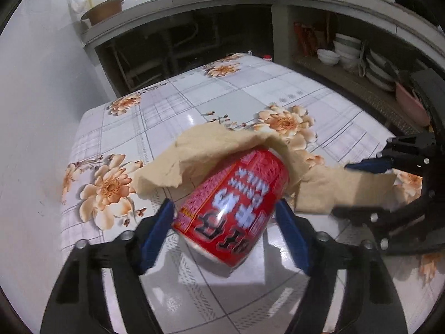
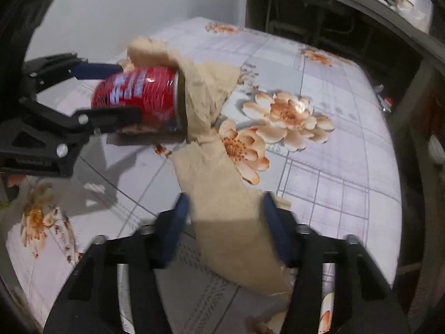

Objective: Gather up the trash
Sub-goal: 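Grasp the red milk can with the left tool while the right tool grasps the beige cloth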

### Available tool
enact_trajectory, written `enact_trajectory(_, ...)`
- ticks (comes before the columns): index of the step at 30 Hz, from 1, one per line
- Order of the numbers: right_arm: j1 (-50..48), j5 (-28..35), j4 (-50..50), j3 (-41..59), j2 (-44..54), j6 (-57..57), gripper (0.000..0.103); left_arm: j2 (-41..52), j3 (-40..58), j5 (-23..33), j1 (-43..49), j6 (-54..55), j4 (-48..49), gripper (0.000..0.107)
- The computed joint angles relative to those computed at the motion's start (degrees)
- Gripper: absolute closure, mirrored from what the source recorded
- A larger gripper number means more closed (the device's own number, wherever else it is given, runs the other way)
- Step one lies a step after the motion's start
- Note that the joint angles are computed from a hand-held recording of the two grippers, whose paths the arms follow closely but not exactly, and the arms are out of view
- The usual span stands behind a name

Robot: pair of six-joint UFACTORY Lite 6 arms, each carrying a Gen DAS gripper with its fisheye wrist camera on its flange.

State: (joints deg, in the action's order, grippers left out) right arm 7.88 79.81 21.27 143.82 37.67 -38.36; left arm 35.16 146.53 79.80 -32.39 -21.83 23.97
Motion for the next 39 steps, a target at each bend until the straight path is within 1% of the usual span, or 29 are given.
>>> enact_trajectory(1, -0.4, 0.6, 0.8, 0.4, 0.2, 0.4, 0.073, -0.7, -1.1, -0.3, -0.2, -0.4, 0.2, 0.039)
enact_trajectory(2, -0.8, 0.3, 0.8, -0.6, -0.6, 0.5, 0.09, -2.5, -4.0, -1.5, -0.6, -1.1, 0.5, 0.041)
enact_trajectory(3, -1.0, -0.4, 0.5, -2.6, -1.9, 1.0, 0.098, -3.3, -5.2, -2.0, -0.7, -1.3, 0.6, 0.043)
enact_trajectory(4, -1.3, 0.1, 0.8, -3.0, -2.1, 1.8, 0.101, -4.6, -7.1, -2.6, -1.2, -1.9, 0.8, 0.044)
enact_trajectory(5, -1.7, -0.2, 1.0, -4.0, -2.9, 2.1, 0.101, -5.4, -8.2, -2.9, -1.5, -2.3, 0.8, 0.045)
enact_trajectory(7, -3.6, -1.9, 2.4, -9.6, -7.1, 1.6, 0.102, -8.4, -12.4, -3.8, -2.8, -4.3, 1.1, 0.046)
enact_trajectory(10, -8.3, -2.3, 6.3, -16.8, -13.8, 0.4, 0.102, -13.4, -19.4, -5.3, -5.8, -8.5, 2.3, 0.047)
enact_trajectory(11, -11.0, -1.8, 8.2, -19.6, -16.8, -0.8, 0.102, -15.0, -21.6, -5.5, -7.1, -9.9, 3.0, 0.048)
enact_trajectory(12, -12.6, -1.2, 9.2, -20.8, -18.4, -1.3, 0.102, -17.2, -24.6, -5.4, -9.3, -12.3, 4.2, 0.048)
enact_trajectory(14, -16.9, 1.0, 11.5, -22.4, -21.7, -3.3, 0.102, -19.6, -27.6, -4.9, -12.3, -15.6, 5.4, 0.048)
enact_trajectory(16, -22.8, 4.9, 13.9, -23.8, -25.3, -7.0, 0.102, -22.6, -31.0, -4.4, -15.8, -19.5, 6.2, 0.048)
enact_trajectory(17, -24.8, 6.4, 14.6, -23.9, -26.3, -8.2, 0.102, -23.7, -32.3, -4.1, -17.4, -21.3, 6.7, 0.049)
enact_trajectory(19, -31.6, 12.8, 17.1, -23.3, -28.5, -12.3, 0.102, -26.0, -34.6, -2.6, -21.0, -25.7, 7.7, 0.049)
enact_trajectory(22, -37.9, 19.5, 18.5, -21.6, -30.0, -15.4, 0.102, -28.6, -36.6, -0.7, -24.9, -31.8, 7.5, 0.05)
enact_trajectory(23, -40.5, 22.8, 19.8, -19.2, -29.7, -16.0, 0.102, -29.5, -37.3, -0.8, -25.6, -33.0, 7.4, 0.053)
enact_trajectory(25, -42.4, 26.5, 22.2, -14.9, -28.0, -15.8, 0.101, -30.8, -37.9, -0.5, -27.3, -35.8, 7.5, 0.057)
enact_trajectory(26, -42.5, 27.2, 23.3, -13.8, -27.5, -15.4, 0.101, -31.1, -38.1, -0.4, -27.6, -36.5, 7.3, 0.058)
enact_trajectory(28, -41.6, 28.5, 25.9, -8.2, -24.5, -12.5, 0.101, -32.0, -39.0, -1.2, -27.5, -37.7, 7.1, 0.059)
enact_trajectory(29, -39.4, 26.7, 25.3, -7.8, -24.1, -11.3, 0.1, -32.4, -39.6, -1.5, -27.6, -38.3, 7.2, 0.059)
enact_trajectory(32, -32.4, 19.9, 22.4, -11.3, -23.9, -8.5, 0.098, -32.5, -39.9, -1.9, -27.6, -39.8, 7.3, 0.059)
enact_trajectory(34, -25.6, 13.0, 18.3, -14.5, -22.6, -4.5, 0.097, -32.3, -39.7, -2.0, -27.3, -40.2, 7.2, 0.059)
enact_trajectory(36, -22.1, 9.3, 16.4, -16.6, -21.1, -1.8, 0.078, -32.8, -40.3, -2.5, -26.9, -40.7, 7.0, 0.059)
enact_trajectory(37, -20.3, 7.9, 15.3, -16.9, -19.4, 0.4, 0.061, -33.0, -40.6, -2.8, -26.7, -40.8, 6.7, 0.059)
enact_trajectory(38, -19.3, 7.0, 15.1, -17.4, -18.3, 1.4, 0.046, -33.3, -40.9, -3.1, -26.4, -41.0, 6.4, 0.059)
enact_trajectory(39, -18.9, 6.5, 15.0, -18.4, -18.2, 1.9, 0.041, -33.7, -41.2, -3.4, -26.1, -41.1, 6.1, 0.059)
